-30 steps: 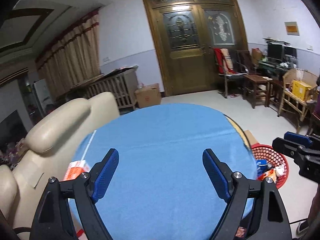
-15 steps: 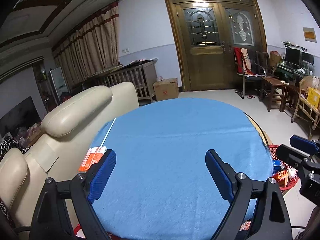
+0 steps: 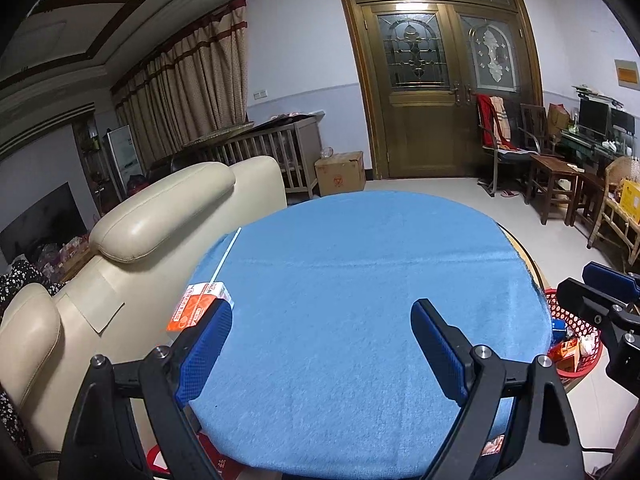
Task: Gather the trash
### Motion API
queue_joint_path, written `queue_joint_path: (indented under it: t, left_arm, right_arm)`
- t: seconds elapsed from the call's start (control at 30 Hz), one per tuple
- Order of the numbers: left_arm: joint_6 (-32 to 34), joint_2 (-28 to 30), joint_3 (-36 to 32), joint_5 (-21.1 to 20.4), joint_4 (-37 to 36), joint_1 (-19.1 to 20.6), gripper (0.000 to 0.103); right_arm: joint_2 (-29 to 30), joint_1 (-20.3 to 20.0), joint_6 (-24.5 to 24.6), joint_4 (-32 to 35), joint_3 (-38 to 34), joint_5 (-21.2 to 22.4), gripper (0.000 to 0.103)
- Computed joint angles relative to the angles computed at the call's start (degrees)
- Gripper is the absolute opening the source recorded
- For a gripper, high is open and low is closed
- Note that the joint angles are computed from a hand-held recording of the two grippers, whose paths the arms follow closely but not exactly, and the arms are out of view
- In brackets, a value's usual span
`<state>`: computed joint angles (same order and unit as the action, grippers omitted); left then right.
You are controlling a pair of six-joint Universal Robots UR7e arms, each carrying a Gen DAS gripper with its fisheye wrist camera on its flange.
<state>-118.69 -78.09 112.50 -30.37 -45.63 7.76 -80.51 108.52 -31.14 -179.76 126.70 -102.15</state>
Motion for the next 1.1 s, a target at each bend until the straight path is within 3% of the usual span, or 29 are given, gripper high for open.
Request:
queue_joint_path:
  t: [1.1]
  left_arm:
    - [-2.26,-2.57,0.52,-3.23,1.08,0.72,0.091]
  right_arm:
    - [3.42,1.83,1.08,-1.03,-1.92,-1.03,0.056]
